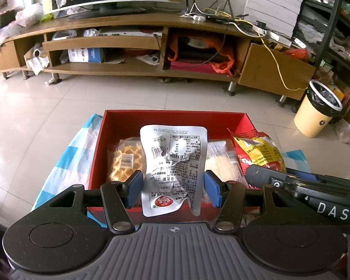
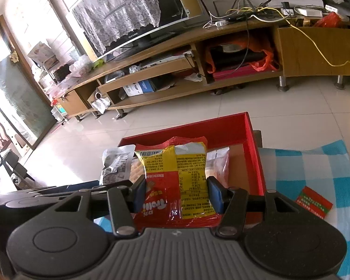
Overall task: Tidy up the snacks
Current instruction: 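Carry both packs over the red box and lower them inside, then open both tools to release the packs into the box and withdraw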
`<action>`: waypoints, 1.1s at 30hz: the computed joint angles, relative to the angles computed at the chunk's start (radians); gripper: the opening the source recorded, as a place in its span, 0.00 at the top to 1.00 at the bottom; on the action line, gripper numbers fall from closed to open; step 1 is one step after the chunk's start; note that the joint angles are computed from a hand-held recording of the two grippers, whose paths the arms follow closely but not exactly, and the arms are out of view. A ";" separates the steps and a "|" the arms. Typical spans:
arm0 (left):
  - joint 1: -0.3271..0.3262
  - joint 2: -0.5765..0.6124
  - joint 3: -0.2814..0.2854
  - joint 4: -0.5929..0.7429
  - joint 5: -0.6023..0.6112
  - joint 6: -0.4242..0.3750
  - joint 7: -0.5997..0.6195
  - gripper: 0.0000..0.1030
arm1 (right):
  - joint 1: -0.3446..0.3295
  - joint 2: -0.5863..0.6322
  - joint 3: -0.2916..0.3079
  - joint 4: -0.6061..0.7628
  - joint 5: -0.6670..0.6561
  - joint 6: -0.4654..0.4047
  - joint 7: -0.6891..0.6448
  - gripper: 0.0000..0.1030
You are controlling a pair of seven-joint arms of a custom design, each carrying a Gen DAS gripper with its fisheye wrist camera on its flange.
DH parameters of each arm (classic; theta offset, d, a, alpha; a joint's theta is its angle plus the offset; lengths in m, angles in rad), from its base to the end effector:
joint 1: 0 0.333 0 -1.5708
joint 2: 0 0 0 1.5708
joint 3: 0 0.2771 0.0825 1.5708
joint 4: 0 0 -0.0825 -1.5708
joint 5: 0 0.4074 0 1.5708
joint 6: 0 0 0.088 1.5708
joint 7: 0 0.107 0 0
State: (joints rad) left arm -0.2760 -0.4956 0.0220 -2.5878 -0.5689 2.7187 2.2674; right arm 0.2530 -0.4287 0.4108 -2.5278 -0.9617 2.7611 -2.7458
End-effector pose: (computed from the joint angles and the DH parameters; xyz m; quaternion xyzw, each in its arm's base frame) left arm 0.4563 -0.0983 0.4443 -0.4768 0.8053 -0.3210 0.1453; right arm 0.3610 0.3240 0.4171 -0.4695 0.7657 -0.1987 0.3922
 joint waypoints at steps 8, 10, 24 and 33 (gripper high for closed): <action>0.017 0.090 -0.048 0.042 0.055 0.049 -0.061 0.38 | -0.016 0.064 -0.039 0.019 -0.011 0.017 -0.037 0.48; 0.023 0.108 -0.060 0.048 0.075 0.064 -0.081 0.38 | -0.016 0.083 -0.049 0.027 -0.016 0.019 -0.040 0.48; 0.052 0.189 -0.098 0.082 0.197 0.104 -0.191 0.37 | 0.037 0.166 -0.116 0.075 -0.011 -0.028 -0.108 0.48; 0.051 0.192 -0.106 0.078 0.233 0.119 -0.227 0.36 | 0.059 0.186 -0.135 0.085 0.018 -0.056 -0.145 0.47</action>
State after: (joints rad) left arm -0.2246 -0.3038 -0.0838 -2.5101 -0.3356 2.8378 2.0401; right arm 0.3118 -0.2430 0.2759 -2.4428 -0.9432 2.7053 -2.8903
